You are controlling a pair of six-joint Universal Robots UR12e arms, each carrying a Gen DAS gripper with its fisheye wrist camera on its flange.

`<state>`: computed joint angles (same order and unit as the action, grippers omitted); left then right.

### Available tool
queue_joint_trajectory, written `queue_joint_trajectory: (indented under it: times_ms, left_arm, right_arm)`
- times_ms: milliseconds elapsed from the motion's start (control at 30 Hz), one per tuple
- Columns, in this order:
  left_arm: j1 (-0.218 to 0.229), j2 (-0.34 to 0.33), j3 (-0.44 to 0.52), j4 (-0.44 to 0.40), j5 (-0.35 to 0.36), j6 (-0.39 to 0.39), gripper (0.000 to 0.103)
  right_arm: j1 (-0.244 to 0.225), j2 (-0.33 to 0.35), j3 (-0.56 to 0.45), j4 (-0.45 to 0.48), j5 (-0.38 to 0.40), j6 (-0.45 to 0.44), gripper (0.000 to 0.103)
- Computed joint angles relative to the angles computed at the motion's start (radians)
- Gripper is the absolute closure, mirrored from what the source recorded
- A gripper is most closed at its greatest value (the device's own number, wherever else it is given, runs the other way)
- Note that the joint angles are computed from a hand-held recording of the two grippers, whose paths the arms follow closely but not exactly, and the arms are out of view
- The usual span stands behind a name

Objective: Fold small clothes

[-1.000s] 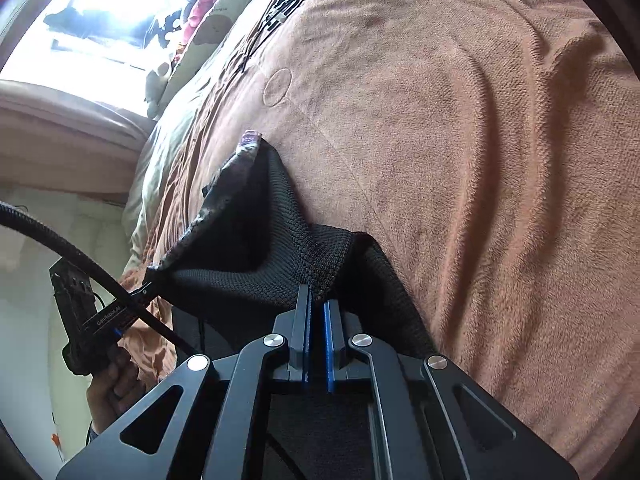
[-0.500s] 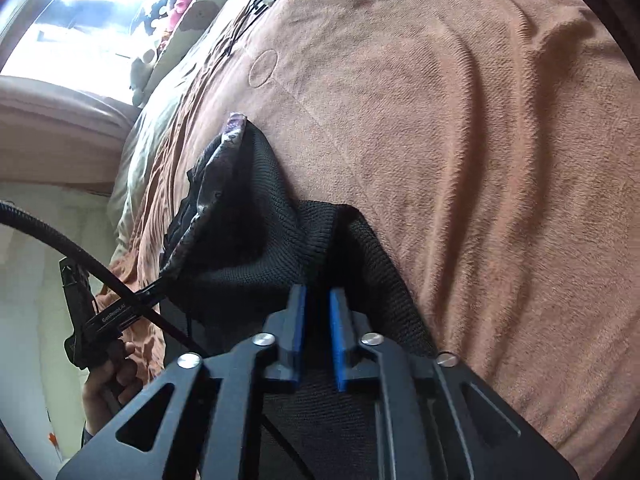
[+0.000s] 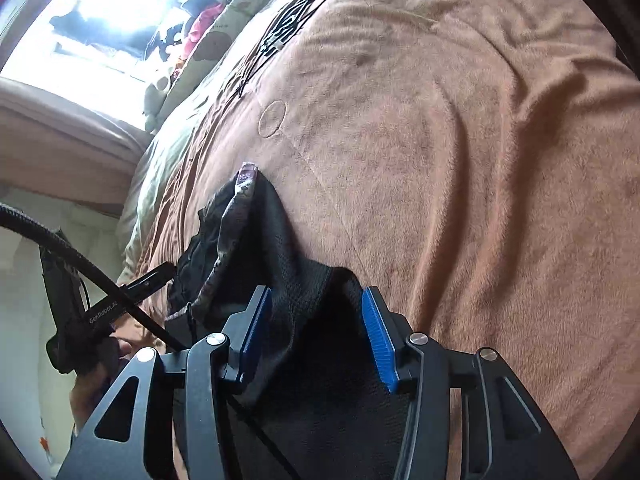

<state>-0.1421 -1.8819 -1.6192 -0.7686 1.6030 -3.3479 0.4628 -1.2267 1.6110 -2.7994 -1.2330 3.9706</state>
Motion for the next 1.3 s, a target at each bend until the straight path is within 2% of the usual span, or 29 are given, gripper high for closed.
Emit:
queue_joint_trajectory:
  times_ms: [100,233,367,467,533,600,667,733,833,1033,1200,1300]
  left_arm:
    - [-0.029,-0.039,0.034,-0.005,0.020,0.024,0.034]
    - [-0.061,-0.089,0.078,-0.003,0.038,0.069,0.034]
    - [-0.091,-0.141,0.131,-0.017,0.096,0.104,0.034]
    - [-0.112,-0.181,0.169,-0.045,0.181,0.134,0.034]
    - [-0.119,-0.201,0.185,-0.051,0.226,0.157,0.035]
    - [-0.122,-0.215,0.191,-0.037,0.274,0.177,0.047]
    - [-0.113,-0.221,0.199,-0.028,0.264,0.192,0.067]
    - [-0.108,-0.230,0.211,-0.025,0.278,0.206,0.078]
    - [-0.100,-0.239,0.226,-0.013,0.291,0.224,0.078]
    - [-0.074,-0.235,0.233,0.008,0.250,0.137,0.078]
    - [-0.030,-0.208,0.212,0.016,0.084,-0.003,0.078]
    - [-0.020,-0.202,0.206,0.023,0.051,-0.031,0.076]
  right_arm:
    - [0.009,0.010,-0.019,0.016,-0.037,-0.038,0.058]
    - [0.015,0.023,-0.032,0.028,-0.047,-0.091,0.058]
    - [0.025,0.036,-0.048,0.056,-0.063,-0.142,0.059]
    - [0.027,0.039,-0.054,0.086,-0.070,-0.149,0.072]
    - [0.028,0.040,-0.052,0.092,-0.074,-0.145,0.075]
    - [0.029,0.042,-0.057,0.100,-0.081,-0.154,0.076]
    - [0.034,0.044,-0.067,0.117,-0.096,-0.168,0.077]
    - [0.038,0.045,-0.070,0.125,-0.104,-0.174,0.077]
    - [0.040,0.046,-0.072,0.129,-0.107,-0.172,0.077]
    - [0.035,0.044,-0.070,0.129,-0.098,-0.165,0.080]
    - [0.029,0.039,-0.061,0.117,-0.072,-0.137,0.091]
    - [0.027,0.037,-0.059,0.116,-0.058,-0.142,0.096]
